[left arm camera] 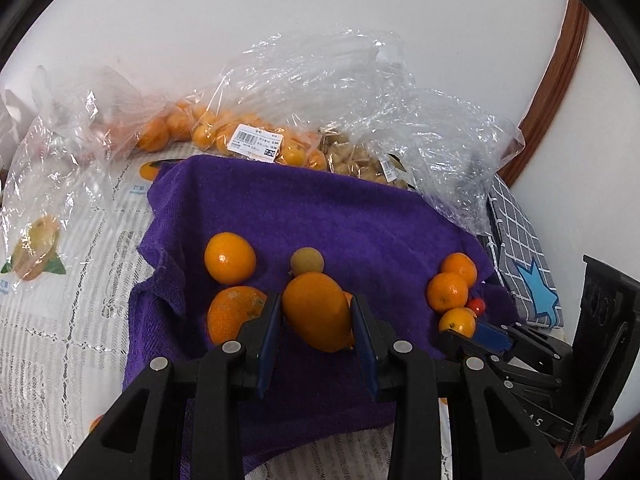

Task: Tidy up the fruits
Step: 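Open the right tool to release its orange while the left tool releases its orange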

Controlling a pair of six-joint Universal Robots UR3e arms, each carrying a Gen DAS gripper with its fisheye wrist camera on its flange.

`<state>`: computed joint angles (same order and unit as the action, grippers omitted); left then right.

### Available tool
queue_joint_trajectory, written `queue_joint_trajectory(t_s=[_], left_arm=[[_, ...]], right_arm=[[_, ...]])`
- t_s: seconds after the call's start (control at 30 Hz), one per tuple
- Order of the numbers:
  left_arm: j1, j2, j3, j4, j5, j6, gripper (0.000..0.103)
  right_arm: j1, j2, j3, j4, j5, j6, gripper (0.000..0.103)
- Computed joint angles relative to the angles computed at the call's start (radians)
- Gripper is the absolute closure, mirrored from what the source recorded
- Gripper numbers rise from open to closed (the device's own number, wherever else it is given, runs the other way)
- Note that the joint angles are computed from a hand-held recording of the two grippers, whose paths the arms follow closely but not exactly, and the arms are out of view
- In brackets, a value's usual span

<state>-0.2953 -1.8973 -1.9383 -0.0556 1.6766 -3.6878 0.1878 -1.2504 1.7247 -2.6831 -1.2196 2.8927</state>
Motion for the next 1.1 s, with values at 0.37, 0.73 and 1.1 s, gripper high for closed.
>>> queue_joint_trajectory(t_s=[0.37, 0.73, 1.1], left_arm=[[-0.003, -0.007, 0.032, -0.073, -0.011, 0.021, 0.070], [-0.014, -0.016, 0.044, -0.083, 0.011, 0.035, 0.070], [-0.012, 0.012, -0.027, 0.076, 0.027, 0.030, 0.054]], right_arm=[[0.004, -0.012, 0.009, -0.003, -0.016, -0.009, 0.068], [-0.022, -0.046, 0.053, -0.039, 0.005, 0.005, 0.060], [-0.078, -0.127, 0.113, -0.079, 0.061, 0.036, 0.048]])
